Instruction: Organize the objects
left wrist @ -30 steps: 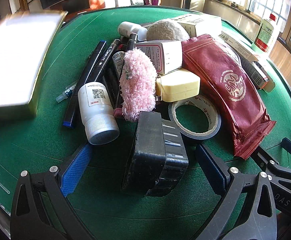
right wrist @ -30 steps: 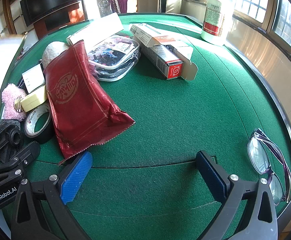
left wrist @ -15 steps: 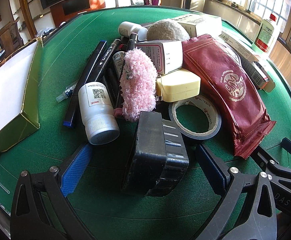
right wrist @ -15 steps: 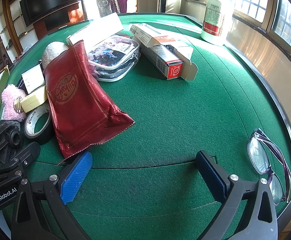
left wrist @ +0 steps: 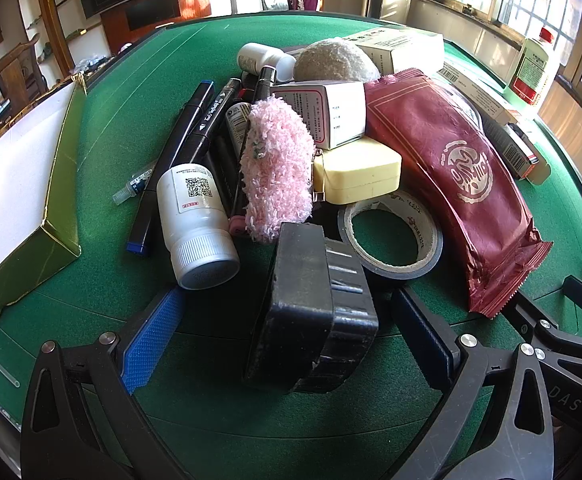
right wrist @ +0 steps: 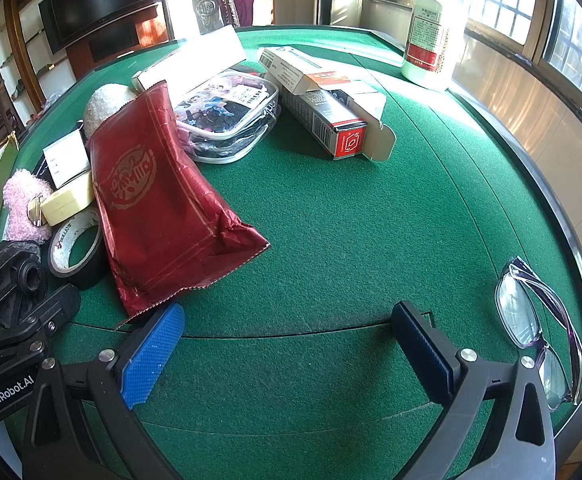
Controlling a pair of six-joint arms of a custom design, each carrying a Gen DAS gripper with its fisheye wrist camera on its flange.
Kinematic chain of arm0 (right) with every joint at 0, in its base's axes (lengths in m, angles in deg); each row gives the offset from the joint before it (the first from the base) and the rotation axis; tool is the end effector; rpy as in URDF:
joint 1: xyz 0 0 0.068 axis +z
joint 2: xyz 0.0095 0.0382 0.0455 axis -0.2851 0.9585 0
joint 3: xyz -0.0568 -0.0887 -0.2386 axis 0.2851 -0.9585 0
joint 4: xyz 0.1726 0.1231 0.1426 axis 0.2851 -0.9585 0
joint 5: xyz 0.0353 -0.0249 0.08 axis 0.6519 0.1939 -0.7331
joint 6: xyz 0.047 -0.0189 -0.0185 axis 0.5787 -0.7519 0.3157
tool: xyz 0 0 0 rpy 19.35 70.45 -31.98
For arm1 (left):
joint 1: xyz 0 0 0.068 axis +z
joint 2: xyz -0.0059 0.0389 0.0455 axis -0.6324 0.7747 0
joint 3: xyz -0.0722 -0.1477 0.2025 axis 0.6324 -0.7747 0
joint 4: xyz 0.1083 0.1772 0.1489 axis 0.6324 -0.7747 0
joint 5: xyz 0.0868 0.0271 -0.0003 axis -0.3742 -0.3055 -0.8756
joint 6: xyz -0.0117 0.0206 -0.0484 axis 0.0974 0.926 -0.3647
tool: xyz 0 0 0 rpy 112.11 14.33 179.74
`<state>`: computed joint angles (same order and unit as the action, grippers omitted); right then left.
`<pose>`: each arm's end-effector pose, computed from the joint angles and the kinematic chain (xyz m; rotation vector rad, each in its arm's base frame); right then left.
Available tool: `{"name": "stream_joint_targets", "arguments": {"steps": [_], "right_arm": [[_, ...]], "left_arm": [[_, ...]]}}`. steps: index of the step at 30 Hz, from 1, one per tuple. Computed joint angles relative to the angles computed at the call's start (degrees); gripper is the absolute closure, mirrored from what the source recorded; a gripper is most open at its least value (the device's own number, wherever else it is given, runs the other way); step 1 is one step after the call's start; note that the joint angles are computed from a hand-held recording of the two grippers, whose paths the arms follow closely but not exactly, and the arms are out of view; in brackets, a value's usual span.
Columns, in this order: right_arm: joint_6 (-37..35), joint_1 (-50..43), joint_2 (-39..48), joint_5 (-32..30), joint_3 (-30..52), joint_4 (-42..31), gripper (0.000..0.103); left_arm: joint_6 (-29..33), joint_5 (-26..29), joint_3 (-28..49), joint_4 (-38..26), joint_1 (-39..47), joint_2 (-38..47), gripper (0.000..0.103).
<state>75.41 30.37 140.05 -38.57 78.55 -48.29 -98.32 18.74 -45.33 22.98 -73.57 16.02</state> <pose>0.1407 0.1294 0.1414 0.0156 2.5718 -0.0141 0.1714 -0.1008 0.1502 -0.3120 2.5765 0.0681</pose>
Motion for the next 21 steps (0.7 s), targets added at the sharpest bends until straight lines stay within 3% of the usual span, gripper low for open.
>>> {"name": "stream_joint_targets", "arguments": {"steps": [5, 21], "right_arm": [[-7.93, -1.87, -2.08, -3.23, -1.46, 2.17, 0.000], [-7.59, -1.53, -2.07, -2.98, -1.48, 1.95, 0.000]], "left_arm": [[0.08, 0.11, 0.06, 0.04, 0.10, 0.08, 0.000], [0.04, 0.10, 0.11, -0.15, 0.00, 0.10, 0.000]]}}
